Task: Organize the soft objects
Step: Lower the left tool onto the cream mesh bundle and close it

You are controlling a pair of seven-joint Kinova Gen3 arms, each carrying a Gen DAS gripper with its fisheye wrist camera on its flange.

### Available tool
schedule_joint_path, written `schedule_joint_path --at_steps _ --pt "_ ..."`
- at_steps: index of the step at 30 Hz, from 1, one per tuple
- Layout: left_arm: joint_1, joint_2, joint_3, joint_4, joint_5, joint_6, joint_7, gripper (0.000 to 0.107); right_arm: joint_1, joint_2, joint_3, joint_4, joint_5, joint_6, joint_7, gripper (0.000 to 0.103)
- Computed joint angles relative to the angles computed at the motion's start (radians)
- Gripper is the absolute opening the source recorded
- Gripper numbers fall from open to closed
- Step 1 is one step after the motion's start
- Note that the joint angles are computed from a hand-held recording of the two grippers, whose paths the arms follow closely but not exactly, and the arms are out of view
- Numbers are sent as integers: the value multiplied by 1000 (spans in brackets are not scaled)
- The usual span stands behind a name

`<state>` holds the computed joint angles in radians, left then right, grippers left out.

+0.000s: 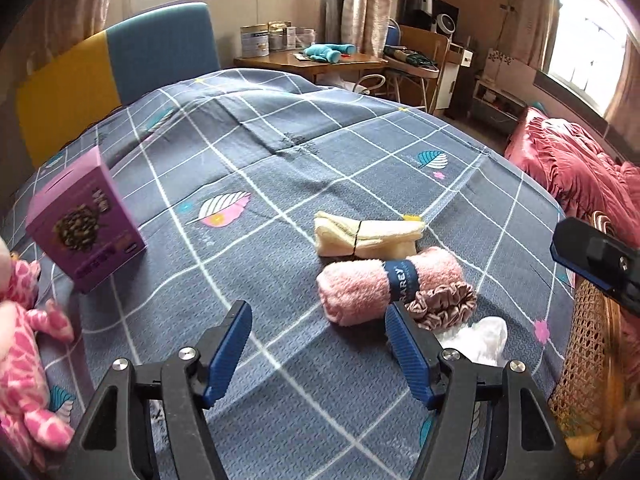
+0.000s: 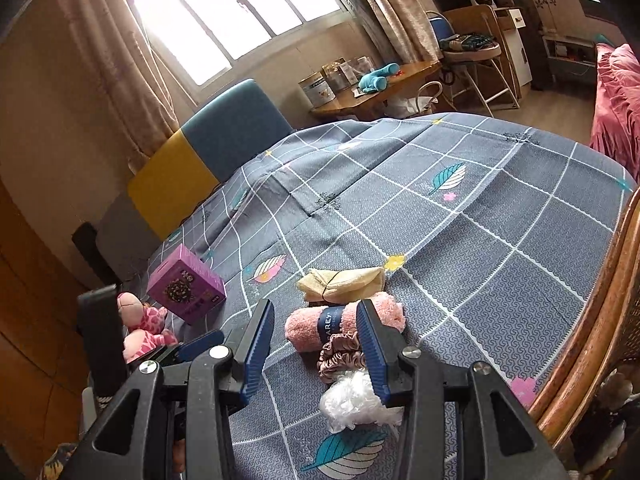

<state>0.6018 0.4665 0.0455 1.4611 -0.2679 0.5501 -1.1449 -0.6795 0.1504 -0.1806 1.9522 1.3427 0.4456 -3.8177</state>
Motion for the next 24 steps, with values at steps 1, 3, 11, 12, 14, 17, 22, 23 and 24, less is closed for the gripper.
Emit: schedule_joint_path --at_steps 1,3,11,12,14,17,22,23,24 --pt "-6 14 9 -20 1 4 -16 72 4 1 1 0 -6 -7 7 43" --pt "4 54 3 -84 0 35 -52 72 9 2 3 -2 -25 -24 25 43" --pt "-150 229 116 -384 259 230 -140 72 28 5 40 4 -64 -134 54 43" --pt "-167 255 121 -420 299 256 -129 72 29 6 47 8 -59 -152 46 43" --pt "-180 286 115 -459 345 277 -112 69 36 8 57 10 -79 -184 57 43" --pt "-166 343 86 -552 364 348 -99 36 38 12 82 12 -131 -235 99 43" --pt "-169 344 90 -525 381 283 -118 9 35 19 111 11 -244 -277 192 43" --pt "-179 330 100 -500 386 259 -119 6 37 21 112 10 -274 -281 216 43" --pt "-186 309 102 -462 395 222 -124 6 31 21 121 10 -287 -284 224 43"
